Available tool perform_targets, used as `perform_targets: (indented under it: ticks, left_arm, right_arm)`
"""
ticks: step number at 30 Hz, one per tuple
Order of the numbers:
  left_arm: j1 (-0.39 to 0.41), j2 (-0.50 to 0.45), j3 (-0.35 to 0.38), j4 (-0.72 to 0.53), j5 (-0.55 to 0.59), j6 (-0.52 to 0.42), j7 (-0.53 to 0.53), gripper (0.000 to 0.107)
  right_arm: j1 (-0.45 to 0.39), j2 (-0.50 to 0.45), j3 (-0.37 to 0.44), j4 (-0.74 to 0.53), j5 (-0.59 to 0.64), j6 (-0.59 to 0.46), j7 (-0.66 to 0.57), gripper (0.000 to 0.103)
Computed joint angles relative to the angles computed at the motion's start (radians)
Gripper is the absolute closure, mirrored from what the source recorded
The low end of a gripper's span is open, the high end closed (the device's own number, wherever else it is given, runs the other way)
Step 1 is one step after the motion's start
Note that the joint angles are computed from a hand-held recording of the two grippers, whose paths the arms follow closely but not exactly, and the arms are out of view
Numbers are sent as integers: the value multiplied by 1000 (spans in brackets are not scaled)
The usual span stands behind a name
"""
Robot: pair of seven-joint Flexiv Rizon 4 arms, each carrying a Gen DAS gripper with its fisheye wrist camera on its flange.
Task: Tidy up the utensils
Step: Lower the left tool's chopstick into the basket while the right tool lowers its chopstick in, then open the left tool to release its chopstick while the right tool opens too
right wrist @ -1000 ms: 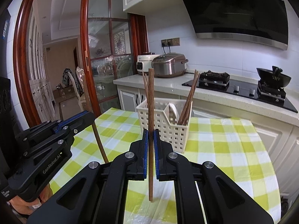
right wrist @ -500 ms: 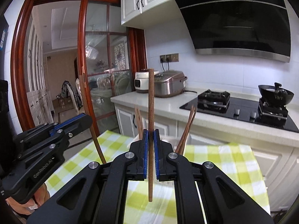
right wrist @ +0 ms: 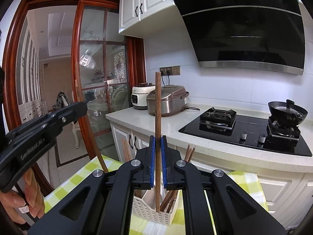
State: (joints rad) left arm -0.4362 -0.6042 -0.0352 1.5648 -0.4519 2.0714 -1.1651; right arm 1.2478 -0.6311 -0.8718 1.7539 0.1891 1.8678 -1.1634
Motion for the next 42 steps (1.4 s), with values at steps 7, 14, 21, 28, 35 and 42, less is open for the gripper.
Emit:
perform_targets:
  ticks: [7,14,21,28,35,42]
  left_arm:
    - [-10,-80,29,-136,-47,-71,14,101]
    - [-6,-132,52,-193,-48,-140,-19,101]
    - [38,-164,22,-208,9,-203,-96,101]
    - [54,-197,34,-222,63,-261,-162,101]
    - [68,-229,37,-247,105,-300,-217,101]
    - [71,-247,50,-259,131,-320,-259,101]
  right_arm:
    - [-90,-22,79,-59,-33,-16,26,96]
    - [-160,-42,147,-104,-76,-36,60,96]
    - [-230,-70,220,-144,-136,-59,88,96]
    - [-289,-90,282,-159,-189,-79,126,96]
    - [-354,-106,354,-187,-248,-99,161,96]
    - [-419,-132,424,-227,-312,-128,193,96]
